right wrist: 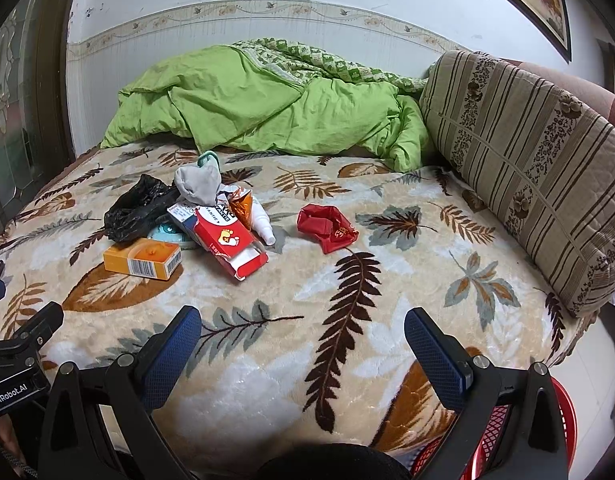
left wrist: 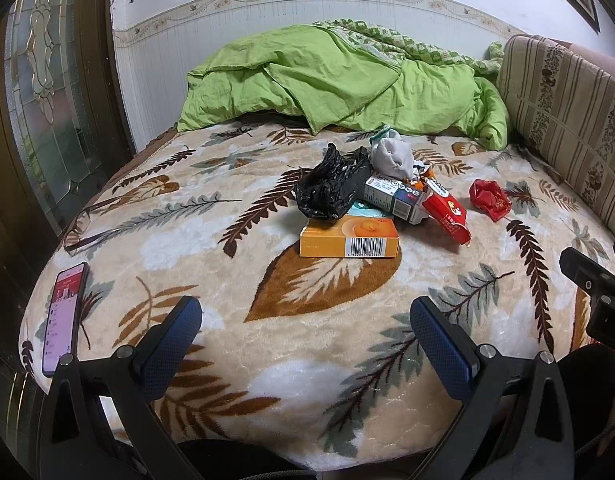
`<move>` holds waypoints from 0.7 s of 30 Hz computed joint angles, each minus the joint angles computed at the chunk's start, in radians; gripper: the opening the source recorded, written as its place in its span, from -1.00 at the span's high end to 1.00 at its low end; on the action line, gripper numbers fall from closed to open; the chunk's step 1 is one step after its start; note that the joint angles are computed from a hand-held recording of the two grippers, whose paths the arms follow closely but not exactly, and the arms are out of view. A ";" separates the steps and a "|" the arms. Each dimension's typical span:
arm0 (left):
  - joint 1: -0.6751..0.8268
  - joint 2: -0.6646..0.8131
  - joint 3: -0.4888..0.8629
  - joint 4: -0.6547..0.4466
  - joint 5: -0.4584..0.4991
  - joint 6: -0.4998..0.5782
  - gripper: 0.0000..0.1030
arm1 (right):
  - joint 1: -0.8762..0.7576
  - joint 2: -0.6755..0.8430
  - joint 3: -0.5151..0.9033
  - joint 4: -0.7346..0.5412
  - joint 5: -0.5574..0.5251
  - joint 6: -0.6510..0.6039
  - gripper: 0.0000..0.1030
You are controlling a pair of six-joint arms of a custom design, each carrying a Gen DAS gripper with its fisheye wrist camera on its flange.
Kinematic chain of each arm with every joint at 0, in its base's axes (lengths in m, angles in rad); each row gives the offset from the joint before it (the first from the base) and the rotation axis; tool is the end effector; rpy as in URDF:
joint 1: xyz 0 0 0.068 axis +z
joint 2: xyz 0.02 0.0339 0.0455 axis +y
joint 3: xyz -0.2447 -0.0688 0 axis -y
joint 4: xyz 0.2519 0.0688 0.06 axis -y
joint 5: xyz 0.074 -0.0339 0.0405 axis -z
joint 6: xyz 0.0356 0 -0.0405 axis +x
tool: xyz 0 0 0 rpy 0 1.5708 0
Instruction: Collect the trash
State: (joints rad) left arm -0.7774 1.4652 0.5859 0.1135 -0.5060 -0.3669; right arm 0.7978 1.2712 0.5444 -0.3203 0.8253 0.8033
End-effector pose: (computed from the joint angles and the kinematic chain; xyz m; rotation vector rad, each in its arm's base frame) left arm 0.2094 -0.1819 0.1282 0.2122 2.2122 -0.0290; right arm 0.1758 0.1428 0.1398 0.2635 2.1939 -0.2468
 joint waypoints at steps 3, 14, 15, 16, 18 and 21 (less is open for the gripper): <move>0.002 -0.001 0.000 0.000 0.001 0.001 -1.00 | 0.002 0.001 -0.001 -0.002 0.001 0.003 -0.98; 0.005 -0.002 0.004 -0.007 0.013 0.002 -1.00 | -0.006 -0.005 -0.013 0.014 -0.015 -0.008 -0.98; 0.007 -0.001 0.001 -0.004 0.022 0.000 -1.00 | -0.014 -0.016 -0.020 0.021 -0.029 -0.019 -0.98; 0.016 -0.002 -0.003 -0.001 0.041 0.002 -1.00 | -0.029 -0.031 -0.031 0.036 -0.056 -0.035 -0.98; 0.047 -0.001 -0.009 0.005 0.107 0.004 -1.00 | -0.079 -0.069 -0.058 0.079 -0.145 -0.080 -0.98; 0.080 0.024 0.008 -0.001 0.179 -0.006 -0.99 | -0.170 -0.106 -0.087 0.130 -0.293 -0.150 -0.98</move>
State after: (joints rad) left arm -0.6970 1.4895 0.5942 0.1129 -0.3271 -0.3732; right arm 0.6273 1.1653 0.4574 -0.1905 0.5327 0.6530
